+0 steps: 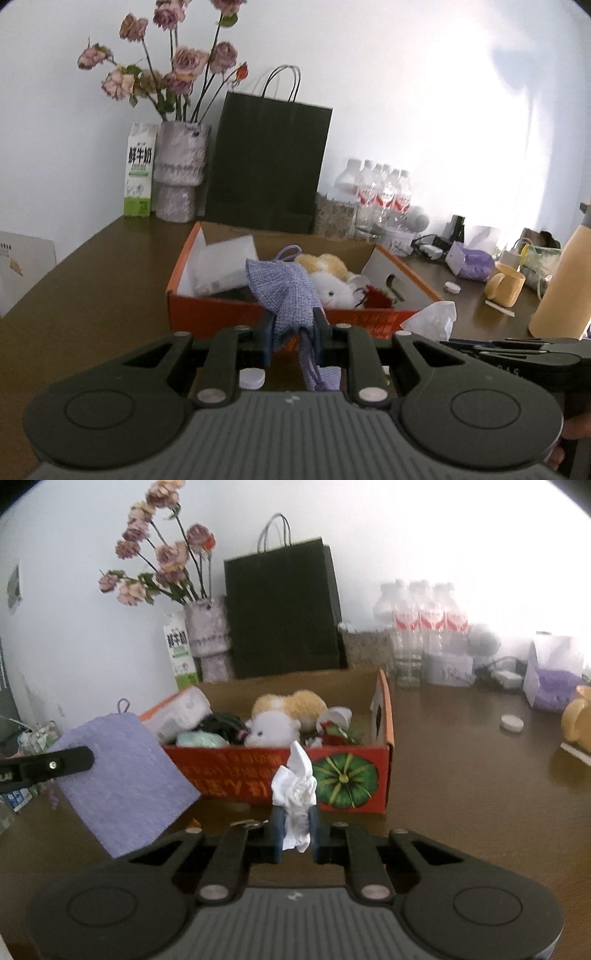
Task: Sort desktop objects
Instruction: 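Lift the cloth bag and tissue and carry them over the orange box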
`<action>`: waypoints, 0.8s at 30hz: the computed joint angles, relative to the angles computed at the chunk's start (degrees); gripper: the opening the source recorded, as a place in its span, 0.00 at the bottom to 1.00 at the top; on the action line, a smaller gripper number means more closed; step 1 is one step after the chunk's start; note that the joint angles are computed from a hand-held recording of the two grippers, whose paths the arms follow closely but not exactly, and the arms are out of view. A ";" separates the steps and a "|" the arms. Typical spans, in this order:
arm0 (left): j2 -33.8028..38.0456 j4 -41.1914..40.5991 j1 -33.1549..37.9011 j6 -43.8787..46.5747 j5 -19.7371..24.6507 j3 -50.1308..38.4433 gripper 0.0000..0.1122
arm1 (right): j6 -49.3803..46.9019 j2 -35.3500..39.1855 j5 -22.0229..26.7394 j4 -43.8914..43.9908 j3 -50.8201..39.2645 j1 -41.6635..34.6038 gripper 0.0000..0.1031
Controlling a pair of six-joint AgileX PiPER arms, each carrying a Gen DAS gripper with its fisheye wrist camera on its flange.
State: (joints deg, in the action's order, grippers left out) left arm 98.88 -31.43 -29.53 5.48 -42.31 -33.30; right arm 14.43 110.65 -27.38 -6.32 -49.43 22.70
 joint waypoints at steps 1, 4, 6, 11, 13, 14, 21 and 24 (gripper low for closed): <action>-0.49 -0.15 -0.15 0.40 0.05 -0.10 0.18 | -0.33 -0.49 -0.10 0.28 0.05 0.24 0.13; -1.42 -1.53 -0.81 2.11 0.31 -1.22 0.18 | -1.03 -1.68 -0.31 0.98 -0.50 0.57 0.13; -1.54 -1.10 -0.78 2.10 0.79 -2.51 0.18 | -1.28 -1.96 -0.09 1.57 -1.71 0.84 0.13; -0.53 0.46 -0.27 2.19 1.54 -7.50 0.18 | -0.85 -1.11 1.53 1.77 -7.29 1.11 0.13; 0.48 0.33 0.15 2.77 2.20 -10.17 0.18 | -1.20 -0.19 2.56 2.15 -10.11 1.18 0.13; 1.12 0.15 0.47 3.07 2.51 -11.52 0.18 | -1.83 0.38 2.99 2.79 -11.49 1.20 0.13; 8.37 1.38 4.72 2.26 6.47 -22.55 0.18 | -2.80 7.76 9.37 4.08 -25.12 0.37 0.13; 12.61 2.15 6.85 1.76 9.52 -28.11 0.18 | -1.18 12.30 13.20 2.62 -32.39 -0.16 0.13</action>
State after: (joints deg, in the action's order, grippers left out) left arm 111.50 -29.28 -22.68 7.24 -32.79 -61.41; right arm 13.25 122.95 -14.19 -3.70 -81.82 22.54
